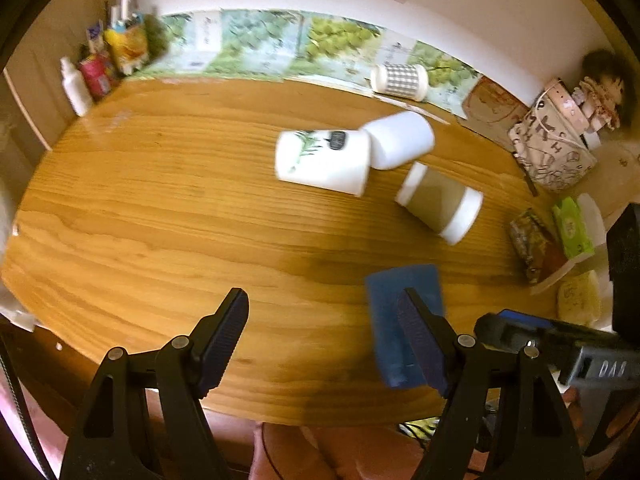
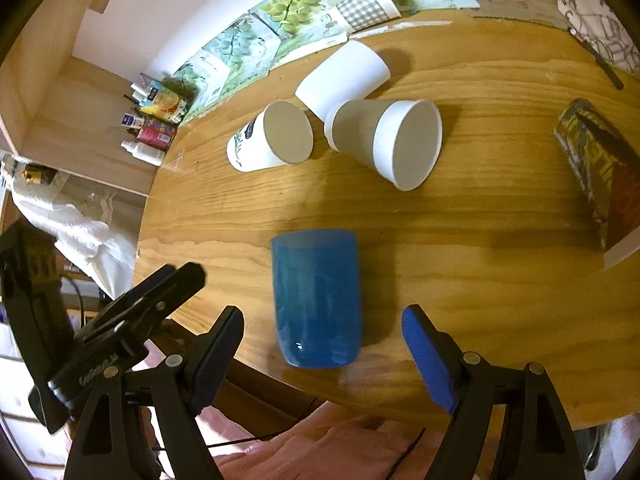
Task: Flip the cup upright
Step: 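Open the left tool off the blue cup while the right tool grasps it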
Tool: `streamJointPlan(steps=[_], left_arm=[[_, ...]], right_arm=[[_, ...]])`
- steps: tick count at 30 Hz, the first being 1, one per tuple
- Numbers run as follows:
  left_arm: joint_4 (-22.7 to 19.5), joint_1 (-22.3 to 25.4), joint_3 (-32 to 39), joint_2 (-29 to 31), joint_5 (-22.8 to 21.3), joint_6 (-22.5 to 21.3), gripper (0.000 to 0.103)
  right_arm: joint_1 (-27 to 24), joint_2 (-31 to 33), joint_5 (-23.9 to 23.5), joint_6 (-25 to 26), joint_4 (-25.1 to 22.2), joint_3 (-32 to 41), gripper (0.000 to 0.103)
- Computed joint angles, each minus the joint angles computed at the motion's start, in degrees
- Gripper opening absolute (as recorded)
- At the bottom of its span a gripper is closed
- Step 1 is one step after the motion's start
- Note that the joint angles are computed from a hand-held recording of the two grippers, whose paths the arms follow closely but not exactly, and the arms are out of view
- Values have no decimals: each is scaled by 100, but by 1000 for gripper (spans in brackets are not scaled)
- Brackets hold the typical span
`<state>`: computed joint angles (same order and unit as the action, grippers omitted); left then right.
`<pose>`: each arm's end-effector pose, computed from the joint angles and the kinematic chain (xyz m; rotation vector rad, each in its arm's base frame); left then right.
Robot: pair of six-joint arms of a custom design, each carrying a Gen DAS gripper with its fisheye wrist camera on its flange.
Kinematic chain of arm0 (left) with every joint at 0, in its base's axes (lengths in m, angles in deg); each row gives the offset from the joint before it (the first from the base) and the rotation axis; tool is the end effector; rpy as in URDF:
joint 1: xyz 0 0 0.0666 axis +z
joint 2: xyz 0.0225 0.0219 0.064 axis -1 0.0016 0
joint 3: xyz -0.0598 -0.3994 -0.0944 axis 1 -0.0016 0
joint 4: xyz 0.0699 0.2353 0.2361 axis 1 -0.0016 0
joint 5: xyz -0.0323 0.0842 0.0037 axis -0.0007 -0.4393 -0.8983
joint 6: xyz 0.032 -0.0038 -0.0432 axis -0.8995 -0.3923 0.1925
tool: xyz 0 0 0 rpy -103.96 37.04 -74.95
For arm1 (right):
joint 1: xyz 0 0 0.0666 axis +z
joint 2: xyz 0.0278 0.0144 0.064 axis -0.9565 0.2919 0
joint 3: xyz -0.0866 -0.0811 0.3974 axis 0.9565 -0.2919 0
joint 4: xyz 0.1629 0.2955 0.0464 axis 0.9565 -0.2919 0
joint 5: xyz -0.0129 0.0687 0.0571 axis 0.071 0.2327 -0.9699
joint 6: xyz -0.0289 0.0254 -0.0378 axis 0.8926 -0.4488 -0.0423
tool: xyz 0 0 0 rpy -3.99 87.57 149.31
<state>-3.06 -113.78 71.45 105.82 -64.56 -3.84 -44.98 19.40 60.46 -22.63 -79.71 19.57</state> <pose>0.3807 -0.1685 0.5046 -0.0194 2.7048 -0.2494 0.3753 0.2130 0.4891 0.1001 2.8654 0.7490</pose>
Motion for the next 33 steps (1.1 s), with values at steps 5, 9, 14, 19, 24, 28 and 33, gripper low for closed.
streamJointPlan(steps=[5,9,14,19,24,28,33], left_arm=[[332,61,-350,-387,-310,-289,80],[436,110,-529,-597,-436,-610,80],[366,217,-707,-736,-344,-886,80],[296,364,-914,-853,-224,-1034,80],[244,555,-1102,-934,-53,-1125,80],[211,680,-1196,-958,91,-1231,80],[213,763,-1280,-985,200,-1427,80]], right_arm=[[163,160,116,-379,5,112,82],[293,312,153,-651,80,173,82],[497,585,514,-663,-70,378,82],[658,890,1074,-500,-341,647,82],[640,1100,1190,-419,-443,755,82],[620,1226,1179,-531,-475,806,82],[566,1351,1056,-667,-526,869,82]])
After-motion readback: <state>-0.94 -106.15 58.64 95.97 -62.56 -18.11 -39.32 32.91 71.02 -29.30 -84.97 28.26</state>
